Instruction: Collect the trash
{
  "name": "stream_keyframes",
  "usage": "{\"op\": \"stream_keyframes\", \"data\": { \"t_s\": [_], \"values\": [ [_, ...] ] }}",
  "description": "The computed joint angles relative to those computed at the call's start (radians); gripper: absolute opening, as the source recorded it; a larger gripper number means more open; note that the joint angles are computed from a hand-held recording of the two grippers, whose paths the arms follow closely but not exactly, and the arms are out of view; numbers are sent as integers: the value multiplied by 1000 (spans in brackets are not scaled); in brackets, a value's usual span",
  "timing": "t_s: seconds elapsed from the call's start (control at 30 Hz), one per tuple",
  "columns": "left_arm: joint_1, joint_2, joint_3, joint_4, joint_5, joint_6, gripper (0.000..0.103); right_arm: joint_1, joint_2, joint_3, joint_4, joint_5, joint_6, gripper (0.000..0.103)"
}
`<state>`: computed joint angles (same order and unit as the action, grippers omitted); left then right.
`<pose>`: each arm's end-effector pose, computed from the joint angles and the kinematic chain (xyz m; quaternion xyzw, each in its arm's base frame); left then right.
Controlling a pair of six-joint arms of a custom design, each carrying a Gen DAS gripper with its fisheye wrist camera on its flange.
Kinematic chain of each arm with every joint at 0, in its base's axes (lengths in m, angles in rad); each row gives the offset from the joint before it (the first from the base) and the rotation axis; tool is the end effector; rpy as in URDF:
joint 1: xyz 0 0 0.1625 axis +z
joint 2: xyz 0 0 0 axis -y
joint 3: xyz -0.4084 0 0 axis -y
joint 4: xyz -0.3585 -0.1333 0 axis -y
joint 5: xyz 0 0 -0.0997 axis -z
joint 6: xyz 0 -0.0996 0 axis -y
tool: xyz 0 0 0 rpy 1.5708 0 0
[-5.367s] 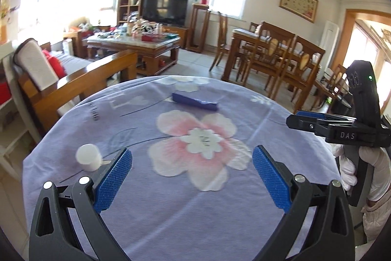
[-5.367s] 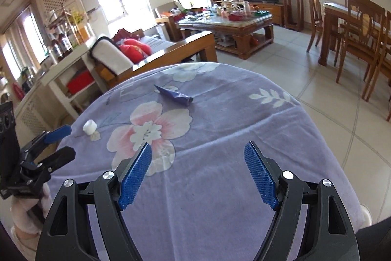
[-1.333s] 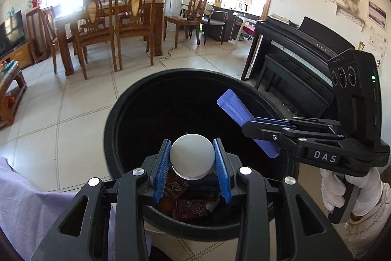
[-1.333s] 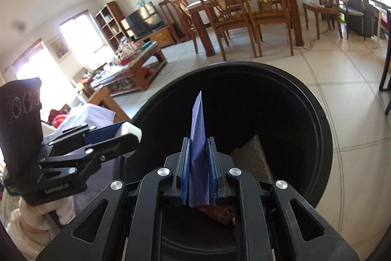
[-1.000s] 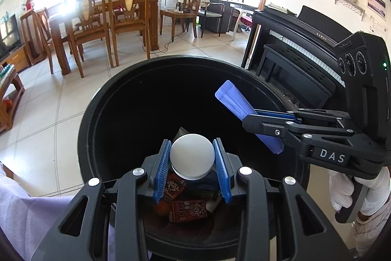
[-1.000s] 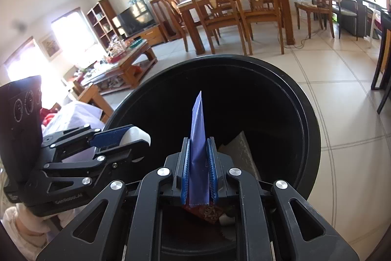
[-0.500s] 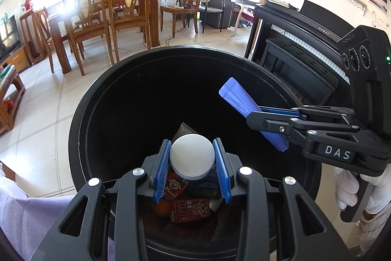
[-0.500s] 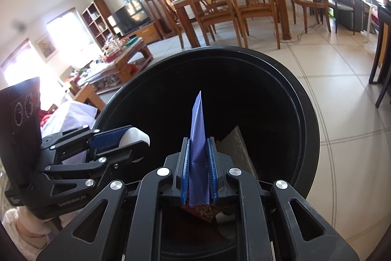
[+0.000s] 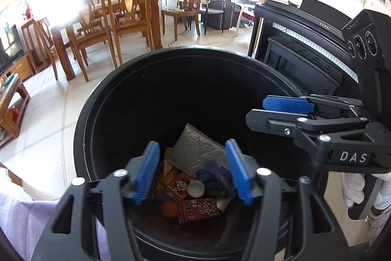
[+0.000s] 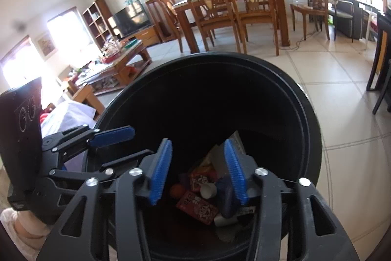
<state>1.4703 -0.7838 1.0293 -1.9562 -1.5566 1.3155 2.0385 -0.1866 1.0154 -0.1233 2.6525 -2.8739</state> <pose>0.0588 -0.7593 0.2790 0.6483 0.7581 -0.0533 0.0457 0.3176 -0.5281 -0.1322 -0.1371 -0.7959 0.5034 0.3070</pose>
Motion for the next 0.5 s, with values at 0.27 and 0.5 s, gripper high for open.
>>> {"op": "stream_keyframes", "data": {
  "t_s": [0.27, 0.5],
  "values": [
    [22, -30, 23, -49, -81, 90, 95, 3, -10, 14, -42, 11, 21, 64],
    [42, -38, -29, -16, -119, 93, 98, 25, 17, -44, -75, 47, -28, 77]
  ]
}}
